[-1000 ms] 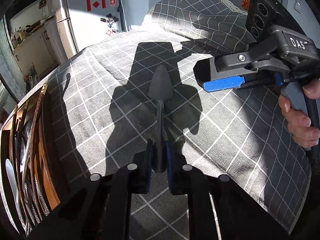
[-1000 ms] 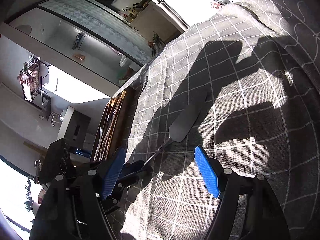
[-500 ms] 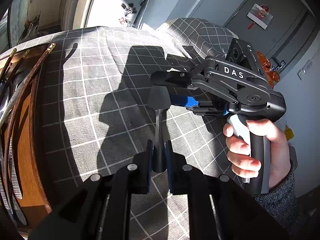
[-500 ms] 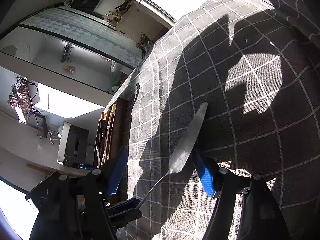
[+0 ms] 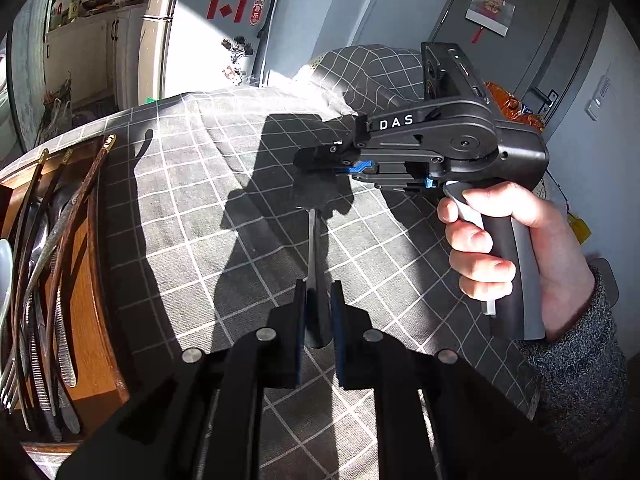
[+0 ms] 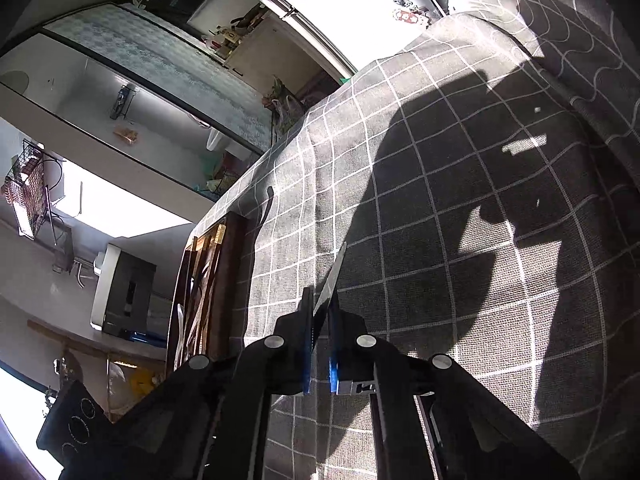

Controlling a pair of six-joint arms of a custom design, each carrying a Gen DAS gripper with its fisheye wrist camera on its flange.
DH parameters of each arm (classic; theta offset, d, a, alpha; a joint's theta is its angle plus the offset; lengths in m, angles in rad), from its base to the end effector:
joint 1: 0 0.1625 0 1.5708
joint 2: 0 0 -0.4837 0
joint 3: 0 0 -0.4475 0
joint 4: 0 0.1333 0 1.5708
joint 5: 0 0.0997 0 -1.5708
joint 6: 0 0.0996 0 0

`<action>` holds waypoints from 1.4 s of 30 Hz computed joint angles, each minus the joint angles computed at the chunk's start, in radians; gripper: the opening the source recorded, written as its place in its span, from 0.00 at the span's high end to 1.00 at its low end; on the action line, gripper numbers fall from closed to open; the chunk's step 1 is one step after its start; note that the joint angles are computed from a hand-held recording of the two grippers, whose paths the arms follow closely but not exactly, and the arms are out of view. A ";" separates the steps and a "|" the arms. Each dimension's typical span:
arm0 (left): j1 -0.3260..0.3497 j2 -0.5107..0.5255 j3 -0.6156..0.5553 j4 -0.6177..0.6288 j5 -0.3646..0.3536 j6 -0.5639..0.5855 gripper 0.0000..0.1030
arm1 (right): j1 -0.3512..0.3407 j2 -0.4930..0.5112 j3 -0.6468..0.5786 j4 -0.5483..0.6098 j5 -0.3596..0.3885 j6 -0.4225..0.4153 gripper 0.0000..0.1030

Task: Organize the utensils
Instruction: 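Carry the cake server over the tray and release it with the left tool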

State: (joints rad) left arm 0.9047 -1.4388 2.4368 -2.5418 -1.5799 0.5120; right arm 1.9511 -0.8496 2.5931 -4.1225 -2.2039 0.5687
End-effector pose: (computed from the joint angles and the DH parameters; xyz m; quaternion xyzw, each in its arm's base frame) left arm -0.1450 -0.3988 0.1637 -0.5555 -0.8314 -0.0138 0.0035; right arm 0.2062 -0.3154 0.1015 -0.2040 -0.8584 0.4631 0.0839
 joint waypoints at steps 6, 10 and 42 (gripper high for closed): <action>0.013 -0.079 -0.001 0.027 -0.028 0.019 0.88 | 0.122 -0.061 -0.076 0.181 -0.098 0.010 0.95; 0.050 -0.128 -0.021 0.055 -0.038 0.037 0.88 | 0.168 -0.063 -0.145 0.283 -0.119 0.000 0.95; 0.272 -0.042 -0.107 -0.236 0.214 0.105 0.48 | 0.128 0.151 -0.423 0.347 0.000 -0.239 0.28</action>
